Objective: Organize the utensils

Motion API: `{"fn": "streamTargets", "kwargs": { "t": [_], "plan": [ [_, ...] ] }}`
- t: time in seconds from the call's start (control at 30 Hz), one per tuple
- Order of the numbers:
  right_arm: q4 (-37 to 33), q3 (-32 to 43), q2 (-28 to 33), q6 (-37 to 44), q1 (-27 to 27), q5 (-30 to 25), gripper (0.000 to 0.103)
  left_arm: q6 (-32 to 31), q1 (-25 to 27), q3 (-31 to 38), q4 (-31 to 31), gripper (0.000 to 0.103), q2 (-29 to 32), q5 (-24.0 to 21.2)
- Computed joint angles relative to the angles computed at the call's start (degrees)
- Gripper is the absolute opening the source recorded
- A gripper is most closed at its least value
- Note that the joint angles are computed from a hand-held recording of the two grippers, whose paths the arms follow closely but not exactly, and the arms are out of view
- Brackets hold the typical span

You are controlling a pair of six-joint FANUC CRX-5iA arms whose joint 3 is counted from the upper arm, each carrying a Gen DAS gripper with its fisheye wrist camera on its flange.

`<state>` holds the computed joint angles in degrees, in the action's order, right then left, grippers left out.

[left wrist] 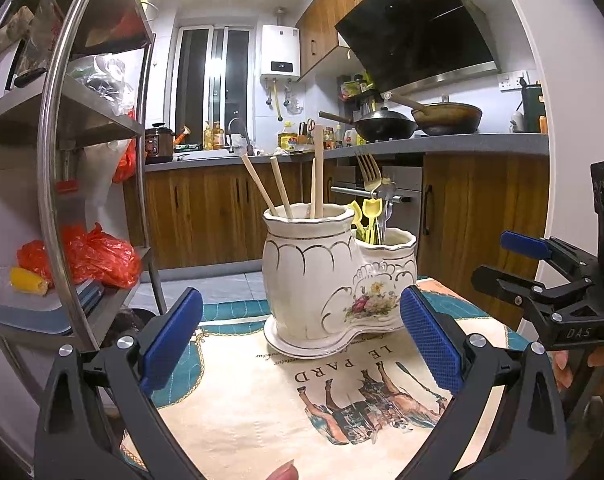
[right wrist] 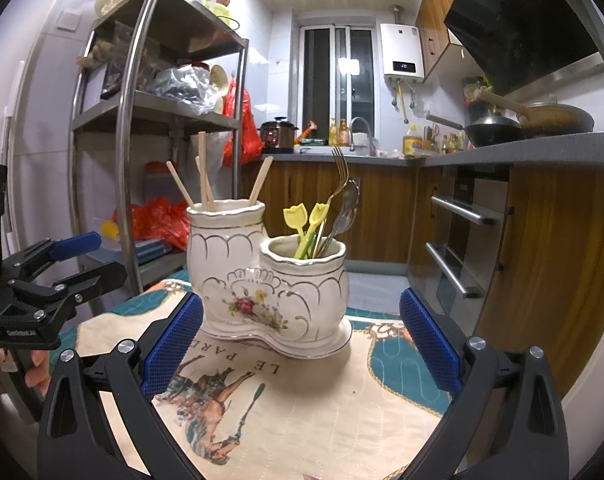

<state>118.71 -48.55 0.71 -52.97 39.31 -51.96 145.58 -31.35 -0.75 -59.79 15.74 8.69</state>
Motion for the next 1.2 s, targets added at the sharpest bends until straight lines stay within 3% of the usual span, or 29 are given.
{"fn": "streamTargets", "kwargs": {
  "t": [1.2],
  "plan": [
    [-0.4, 0.0, 0.0, -0.1, -0.2, 0.2, 0.098, -0.4, 0.2, -0.1, 0.1, 0.097, -0.1, 0.5]
  ]
}}
